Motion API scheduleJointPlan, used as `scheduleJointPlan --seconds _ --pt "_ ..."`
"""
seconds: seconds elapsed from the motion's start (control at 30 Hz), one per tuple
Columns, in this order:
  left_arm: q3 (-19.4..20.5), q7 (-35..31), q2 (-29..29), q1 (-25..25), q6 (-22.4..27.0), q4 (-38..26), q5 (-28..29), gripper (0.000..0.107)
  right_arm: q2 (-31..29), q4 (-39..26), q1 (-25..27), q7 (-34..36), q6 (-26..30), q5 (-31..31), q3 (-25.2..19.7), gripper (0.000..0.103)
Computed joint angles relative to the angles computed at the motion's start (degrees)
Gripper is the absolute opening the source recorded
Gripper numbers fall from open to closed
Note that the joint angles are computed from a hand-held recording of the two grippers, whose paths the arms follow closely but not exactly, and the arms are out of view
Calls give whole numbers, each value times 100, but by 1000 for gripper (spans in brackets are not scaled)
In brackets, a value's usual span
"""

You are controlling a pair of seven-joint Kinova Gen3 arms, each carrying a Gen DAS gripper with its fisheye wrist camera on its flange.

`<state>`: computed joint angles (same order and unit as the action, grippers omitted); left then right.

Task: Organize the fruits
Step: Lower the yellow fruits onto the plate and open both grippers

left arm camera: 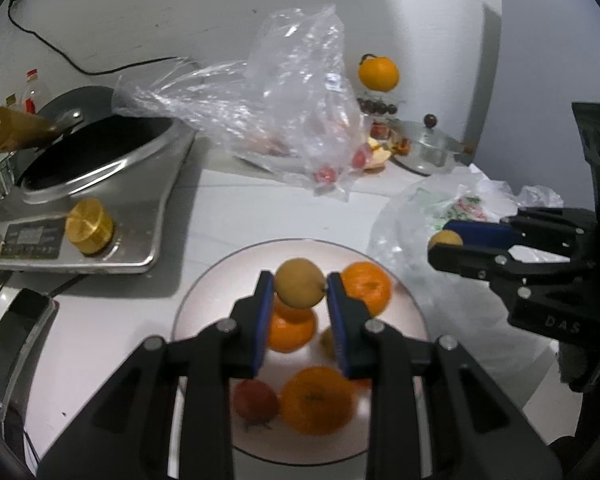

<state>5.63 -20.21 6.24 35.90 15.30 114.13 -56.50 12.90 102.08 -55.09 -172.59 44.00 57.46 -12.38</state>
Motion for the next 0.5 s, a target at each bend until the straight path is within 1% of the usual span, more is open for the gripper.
scheduleJointPlan --seconds 0.17,0.3,0.5 --pt "-71 -47 34 -97 8 -9 21 28 159 -152 24 163 -173 -20 59 28" --pt "-163 53 93 -99 32 -34 -102 28 250 -262 14 269 -286 -44 149 28" --pt "-222 -321 198 -189 -17 -103 197 28 377 -414 16 475 -481 -131 296 28"
